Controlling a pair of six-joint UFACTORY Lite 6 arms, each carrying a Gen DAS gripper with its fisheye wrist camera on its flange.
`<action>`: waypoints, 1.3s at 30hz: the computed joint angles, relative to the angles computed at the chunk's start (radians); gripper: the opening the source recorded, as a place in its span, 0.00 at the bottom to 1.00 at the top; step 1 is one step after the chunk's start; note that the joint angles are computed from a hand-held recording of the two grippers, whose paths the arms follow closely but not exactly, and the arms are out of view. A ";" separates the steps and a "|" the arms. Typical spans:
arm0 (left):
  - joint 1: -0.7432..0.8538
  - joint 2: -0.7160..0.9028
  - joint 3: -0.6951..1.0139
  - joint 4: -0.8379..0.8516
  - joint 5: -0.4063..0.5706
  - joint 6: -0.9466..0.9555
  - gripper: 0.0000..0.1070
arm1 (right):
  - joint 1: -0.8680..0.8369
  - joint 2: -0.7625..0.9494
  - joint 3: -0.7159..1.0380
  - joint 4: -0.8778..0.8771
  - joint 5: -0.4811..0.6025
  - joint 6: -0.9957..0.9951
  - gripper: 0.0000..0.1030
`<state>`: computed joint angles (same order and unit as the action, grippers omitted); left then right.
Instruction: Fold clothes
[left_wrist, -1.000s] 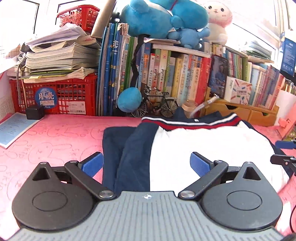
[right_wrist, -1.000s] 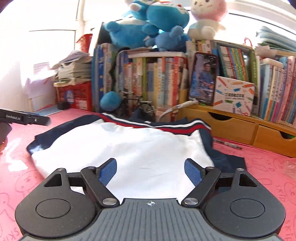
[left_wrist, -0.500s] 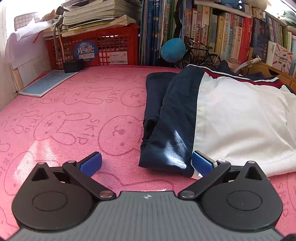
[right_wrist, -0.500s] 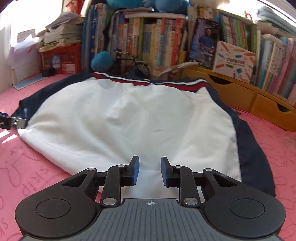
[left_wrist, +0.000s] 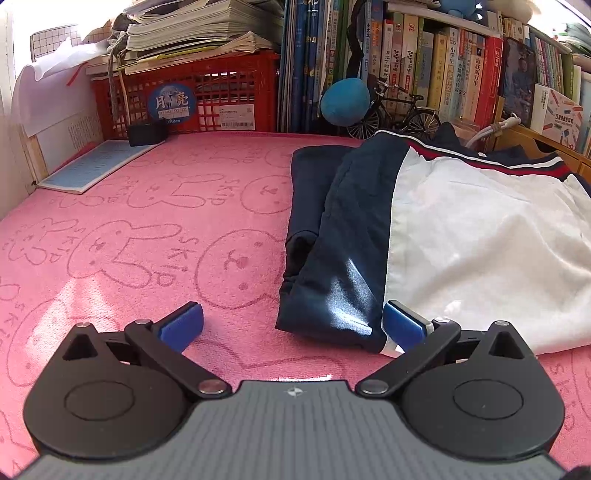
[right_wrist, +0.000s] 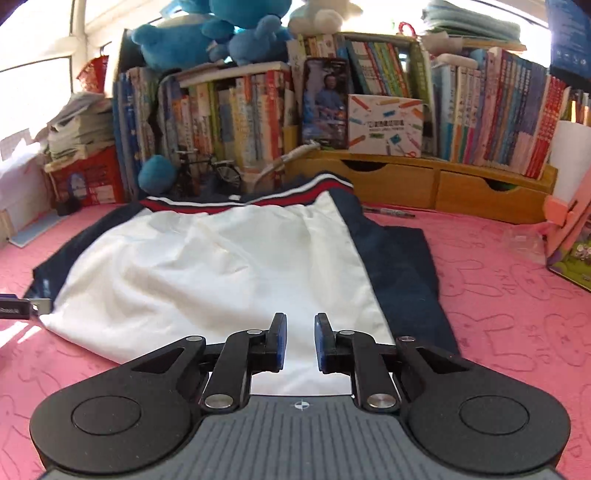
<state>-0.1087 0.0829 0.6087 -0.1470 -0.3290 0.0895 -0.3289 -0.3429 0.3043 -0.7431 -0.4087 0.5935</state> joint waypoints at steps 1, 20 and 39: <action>-0.001 0.000 0.000 -0.001 0.000 0.000 0.96 | 0.104 0.038 0.029 0.087 -0.007 -0.040 0.24; 0.016 -0.003 0.002 0.088 0.003 -0.076 0.96 | -0.168 0.619 0.392 0.274 -0.122 -0.085 0.00; -0.199 0.510 0.663 -0.358 0.124 0.420 0.96 | 0.111 0.731 0.663 -0.345 -0.179 0.246 0.66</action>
